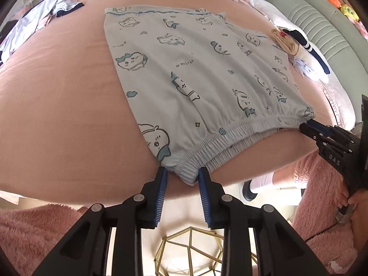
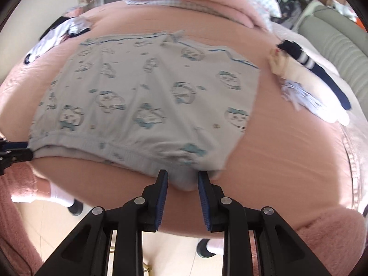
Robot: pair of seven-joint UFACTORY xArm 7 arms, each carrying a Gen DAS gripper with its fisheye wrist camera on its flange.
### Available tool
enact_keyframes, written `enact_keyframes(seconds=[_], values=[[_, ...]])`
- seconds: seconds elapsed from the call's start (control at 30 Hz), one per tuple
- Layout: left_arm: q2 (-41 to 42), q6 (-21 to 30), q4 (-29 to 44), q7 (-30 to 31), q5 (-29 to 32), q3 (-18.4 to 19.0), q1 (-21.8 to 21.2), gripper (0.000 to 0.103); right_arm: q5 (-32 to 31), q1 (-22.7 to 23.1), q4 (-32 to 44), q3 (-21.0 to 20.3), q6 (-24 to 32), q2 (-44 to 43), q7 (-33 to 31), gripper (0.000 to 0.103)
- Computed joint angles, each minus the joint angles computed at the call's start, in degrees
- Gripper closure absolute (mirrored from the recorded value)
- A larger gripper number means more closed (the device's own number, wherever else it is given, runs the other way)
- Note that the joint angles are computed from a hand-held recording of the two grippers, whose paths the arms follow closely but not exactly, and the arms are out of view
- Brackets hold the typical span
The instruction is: Fold clothes
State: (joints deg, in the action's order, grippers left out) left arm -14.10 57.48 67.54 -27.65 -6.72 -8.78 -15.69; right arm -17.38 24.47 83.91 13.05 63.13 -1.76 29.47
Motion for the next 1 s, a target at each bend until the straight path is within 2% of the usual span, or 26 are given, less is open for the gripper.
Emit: enact_keyframes(seconds=[0.07, 0.17, 0.3, 0.4, 0.57, 0.7, 0.8, 0.83, 0.9, 0.97, 1.0], values=[[-0.4, -2.4, -0.4, 0.2, -0.5, -0.2, -0.3, 0.078, 4.9, -1.0, -2.5, -1.3, -1.8, -2.6, -0.9, 0.077], [-0.5, -3.9, 0.3, -0.3, 3.2, -1.3, -0.2, 0.078, 10.9, -2.4, -4.7, -1.9, -2.1, -5.2, -1.1, 0.077], [-2.0, -7.3, -1.5, -0.9, 3.7, -1.1, -0.2, 0.078, 19.9, -3.4, -7.3, -2.7, -3.0, -7.3, -0.9, 0.076], [-0.3, -7.4, 0.4, -2.0, 5.2, -1.9, -0.2, 0.078, 20.9, -3.9, -7.7, -2.3, -2.6, -6.6, -1.3, 0.075], [-2.3, -8.1, -1.1, -4.9, 9.3, -2.7, 0.3, 0.078, 22.7, -4.5, -9.8, -2.5, -10.5, -6.1, -2.0, 0.075], [-4.5, -9.1, -3.6, -5.4, 8.5, -2.0, 0.4, 0.078, 24.6, -4.5, -10.6, -2.7, -16.4, -5.3, -4.2, 0.076], [-5.8, -9.1, -5.1, -5.6, 7.5, -1.5, 0.7, 0.078, 25.9, -4.1, -8.8, -2.8, -16.7, -3.8, -8.0, 0.076], [-6.0, -9.0, -5.4, -5.7, 7.2, -1.4, 0.8, 0.078, 28.3, -5.0, -8.2, -2.1, -16.3, -3.3, -9.8, 0.076], [-6.2, -9.2, -5.8, -5.6, 6.8, -1.3, 0.9, 0.077, 38.1, -3.7, -8.2, -4.3, -15.4, -3.3, -13.9, 0.076], [-6.3, -9.9, -6.2, -5.3, 6.3, -1.2, 0.9, 0.077, 44.8, -3.8, -8.6, -5.0, -13.6, -3.6, -15.7, 0.076], [-6.3, -10.2, -6.4, -5.2, 6.2, -1.2, 1.0, 0.077, 45.9, -4.0, -9.6, -4.9, -13.6, -3.9, -14.9, 0.076]])
